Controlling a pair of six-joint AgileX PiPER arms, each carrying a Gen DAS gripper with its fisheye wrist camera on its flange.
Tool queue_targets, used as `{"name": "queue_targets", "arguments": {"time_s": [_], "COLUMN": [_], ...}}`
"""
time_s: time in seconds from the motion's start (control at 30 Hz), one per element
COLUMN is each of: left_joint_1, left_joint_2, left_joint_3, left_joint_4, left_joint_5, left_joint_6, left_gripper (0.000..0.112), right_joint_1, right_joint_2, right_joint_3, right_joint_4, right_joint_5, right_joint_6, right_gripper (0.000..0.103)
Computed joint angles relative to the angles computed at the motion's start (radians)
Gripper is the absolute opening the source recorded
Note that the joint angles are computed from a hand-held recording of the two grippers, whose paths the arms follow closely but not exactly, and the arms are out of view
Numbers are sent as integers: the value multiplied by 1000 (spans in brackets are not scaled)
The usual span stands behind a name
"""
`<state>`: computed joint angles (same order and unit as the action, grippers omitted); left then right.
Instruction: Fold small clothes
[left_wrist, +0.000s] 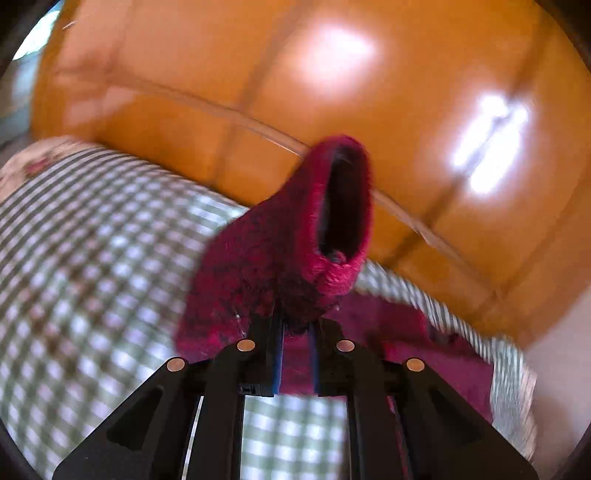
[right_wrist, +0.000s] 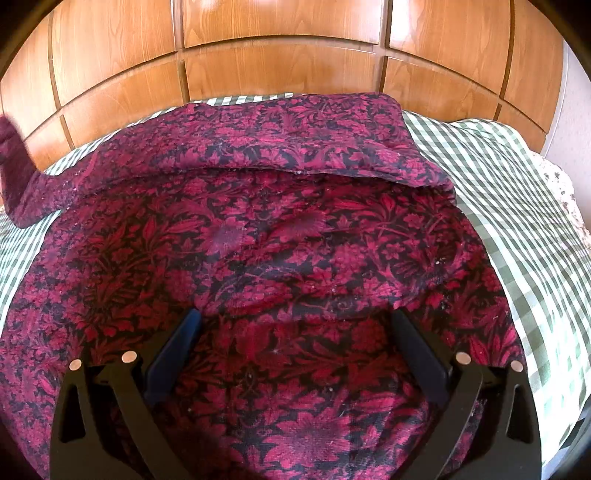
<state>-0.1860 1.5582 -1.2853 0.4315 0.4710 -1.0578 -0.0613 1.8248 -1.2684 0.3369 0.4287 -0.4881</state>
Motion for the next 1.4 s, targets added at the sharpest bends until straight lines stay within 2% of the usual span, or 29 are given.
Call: {"name": "queue_targets", "arguments": {"time_s": [0.17, 0.3, 0.4, 0.5, 0.6, 0.63, 0.7, 0.97, 1.0, 1.07, 1.3, 1.4], "left_joint_1": [-168, -240, -296, -357, -386, -397, -414, -472, -477, -483, -471, -461], "left_joint_2": [158, 261, 338, 388, 400, 399, 395, 349, 342, 324, 270, 250], "left_joint_3": [-154, -247, -324, -377, -382, -377, -367, -298, -288, -261, -163, -125], "left_joint_4": [32, 18, 64, 136, 174, 196, 228, 326, 333, 355, 354, 350], "left_joint_5": [96, 155, 230, 315, 338, 347, 359, 381, 382, 378, 335, 322], "left_joint_6": [6, 28, 13, -49, -97, -116, -131, -220, -227, -259, -314, -331], "left_gripper": [10, 10, 10, 18, 38, 41, 44, 45, 53, 59, 59, 59], "right_joint_1": [-7, -11, -15, -18, -21, -23, -23, -24, -24, -22, -25, -10], "right_joint_2": [-1, -2, -3, -3, -4, -4, -4, -4, -3, -4, -2, 8], "right_joint_3": [1, 4, 6, 6, 8, 9, 9, 8, 7, 8, 0, -47], "right_joint_4": [27, 45, 68, 80, 94, 99, 100, 98, 100, 94, 83, -19], "right_joint_5": [2, 2, 4, 6, 7, 7, 7, 9, 10, 8, 21, 71], "right_joint_6": [-26, -42, -63, -76, -89, -95, -97, -96, -97, -91, -83, 12], "right_gripper": [101, 101, 101, 101, 101, 101, 101, 101, 101, 101, 101, 101]}}
